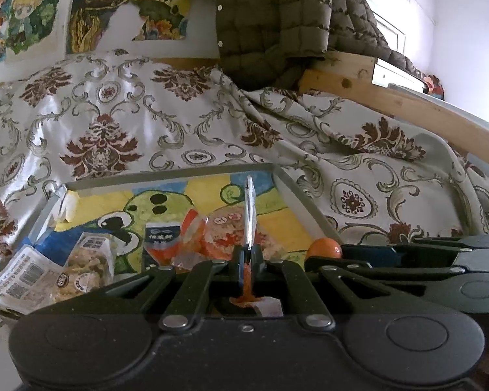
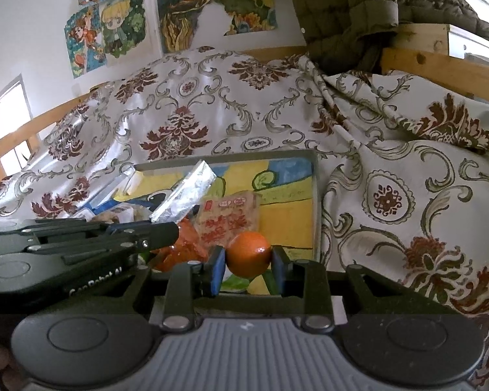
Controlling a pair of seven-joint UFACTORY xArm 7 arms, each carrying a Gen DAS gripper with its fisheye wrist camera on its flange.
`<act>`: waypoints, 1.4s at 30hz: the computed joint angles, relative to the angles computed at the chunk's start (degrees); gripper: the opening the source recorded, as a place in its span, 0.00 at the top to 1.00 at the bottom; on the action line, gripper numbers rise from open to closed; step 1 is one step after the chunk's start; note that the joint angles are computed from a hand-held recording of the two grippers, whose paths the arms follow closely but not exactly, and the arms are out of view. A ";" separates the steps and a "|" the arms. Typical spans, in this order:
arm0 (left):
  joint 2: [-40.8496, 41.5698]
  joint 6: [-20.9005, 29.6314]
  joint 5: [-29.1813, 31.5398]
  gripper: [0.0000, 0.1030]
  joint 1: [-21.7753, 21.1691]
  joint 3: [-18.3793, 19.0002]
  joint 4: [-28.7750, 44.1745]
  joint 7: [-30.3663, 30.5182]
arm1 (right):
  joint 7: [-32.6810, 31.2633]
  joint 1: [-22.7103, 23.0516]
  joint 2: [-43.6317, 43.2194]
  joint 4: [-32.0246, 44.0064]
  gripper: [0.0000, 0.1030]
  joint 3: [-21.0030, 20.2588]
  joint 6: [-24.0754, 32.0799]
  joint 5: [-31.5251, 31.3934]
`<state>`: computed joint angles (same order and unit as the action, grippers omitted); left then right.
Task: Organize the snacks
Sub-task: 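Lower both tools into the tray and open them to drop the snacks, then lift both tools away from the tray toward the brown candy pack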
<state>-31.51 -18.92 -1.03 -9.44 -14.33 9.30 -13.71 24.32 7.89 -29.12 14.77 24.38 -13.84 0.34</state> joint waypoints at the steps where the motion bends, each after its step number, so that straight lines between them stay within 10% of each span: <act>1: 0.18 0.23 0.25 0.97 -0.81 1.12 0.06 -0.20 | -0.07 0.34 0.19 0.12 0.67 -0.40 0.22 -0.14; 20: -3.42 4.67 1.72 0.84 -5.84 8.54 -0.71 -3.77 | 2.39 -2.19 -1.95 -0.27 0.53 0.83 1.75 -0.68; 34: -30.88 19.65 1.97 0.08 0.60 2.59 -6.02 -9.07 | 9.68 -5.50 -15.58 -6.34 0.15 3.61 -0.37 1.66; 42: -50.99 34.23 4.18 0.01 0.68 1.71 -8.56 -14.33 | 13.48 -3.04 -28.08 -10.63 0.00 3.22 0.19 -0.54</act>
<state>-82.50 15.32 3.15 -8.76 -12.62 0.74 -28.03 37.80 4.85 -57.19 4.14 27.60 -13.64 -0.20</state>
